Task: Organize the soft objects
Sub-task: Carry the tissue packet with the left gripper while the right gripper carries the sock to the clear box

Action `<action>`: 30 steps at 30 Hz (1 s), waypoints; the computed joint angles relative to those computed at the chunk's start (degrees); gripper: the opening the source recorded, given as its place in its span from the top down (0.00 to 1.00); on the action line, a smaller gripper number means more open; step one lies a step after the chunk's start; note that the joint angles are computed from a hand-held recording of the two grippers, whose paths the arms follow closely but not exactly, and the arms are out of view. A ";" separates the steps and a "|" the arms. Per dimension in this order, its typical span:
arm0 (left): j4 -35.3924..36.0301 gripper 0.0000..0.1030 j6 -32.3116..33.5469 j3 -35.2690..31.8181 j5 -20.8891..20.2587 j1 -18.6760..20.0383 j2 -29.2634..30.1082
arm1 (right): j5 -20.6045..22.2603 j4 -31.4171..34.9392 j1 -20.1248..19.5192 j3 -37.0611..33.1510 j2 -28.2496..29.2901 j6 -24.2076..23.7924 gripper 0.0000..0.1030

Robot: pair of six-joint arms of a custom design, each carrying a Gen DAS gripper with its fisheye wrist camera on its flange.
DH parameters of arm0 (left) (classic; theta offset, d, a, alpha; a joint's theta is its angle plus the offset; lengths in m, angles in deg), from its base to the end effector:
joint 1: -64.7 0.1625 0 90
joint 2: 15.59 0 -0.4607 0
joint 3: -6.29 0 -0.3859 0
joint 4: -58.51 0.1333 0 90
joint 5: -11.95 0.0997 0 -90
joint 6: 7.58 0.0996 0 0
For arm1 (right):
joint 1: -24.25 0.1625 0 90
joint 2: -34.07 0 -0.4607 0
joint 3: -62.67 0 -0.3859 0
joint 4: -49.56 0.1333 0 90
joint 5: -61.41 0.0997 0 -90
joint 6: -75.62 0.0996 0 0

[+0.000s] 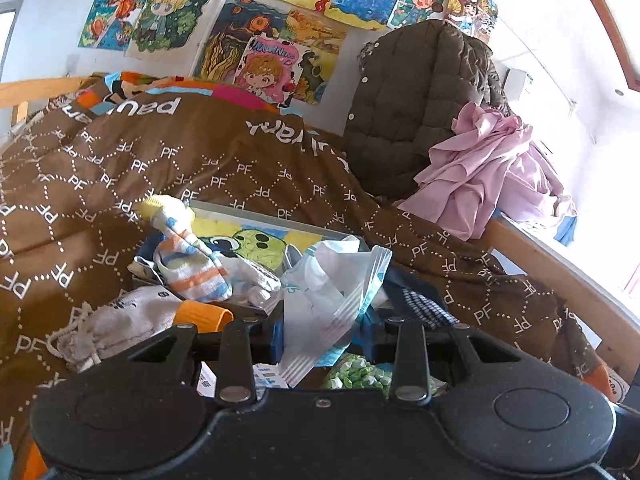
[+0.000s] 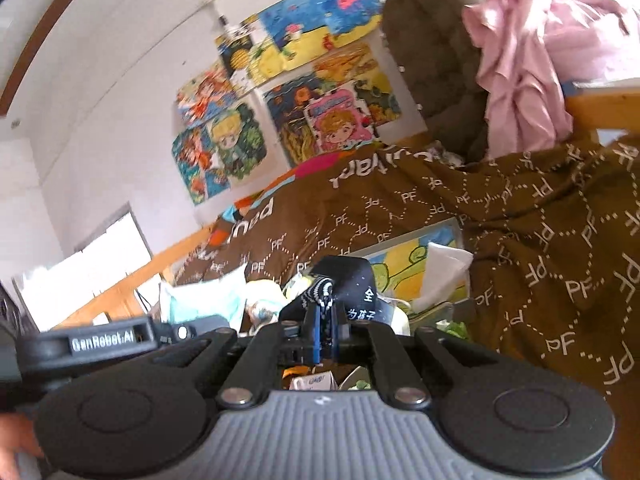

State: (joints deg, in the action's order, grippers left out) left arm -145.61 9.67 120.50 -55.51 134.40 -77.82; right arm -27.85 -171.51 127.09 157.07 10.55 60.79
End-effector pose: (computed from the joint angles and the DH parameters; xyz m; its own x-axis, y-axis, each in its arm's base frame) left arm -0.0405 -0.6037 0.3113 -0.8915 0.1324 -0.4332 0.4466 0.4178 -0.7912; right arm 0.2834 -0.6378 0.0187 -0.9118 -0.3494 0.2159 -0.3557 0.4089 -0.8404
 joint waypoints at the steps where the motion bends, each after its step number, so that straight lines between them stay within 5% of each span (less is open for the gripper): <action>1: 0.31 0.64 -0.20 -0.20 -0.14 0.08 0.07 | 0.71 0.95 -0.47 0.40 -0.57 1.77 0.95; 9: 0.87 0.64 -0.21 -1.16 -2.34 0.36 0.86 | 4.12 2.29 -4.34 0.47 -2.61 11.41 0.94; 20: 7.43 0.64 3.37 -9.22 -4.84 1.46 5.42 | 0.35 9.31 -2.19 -15.62 4.35 -2.91 0.95; 30: 15.68 0.64 4.37 -28.08 -4.19 4.19 16.51 | -2.54 26.03 -2.41 -33.15 10.63 -3.79 0.94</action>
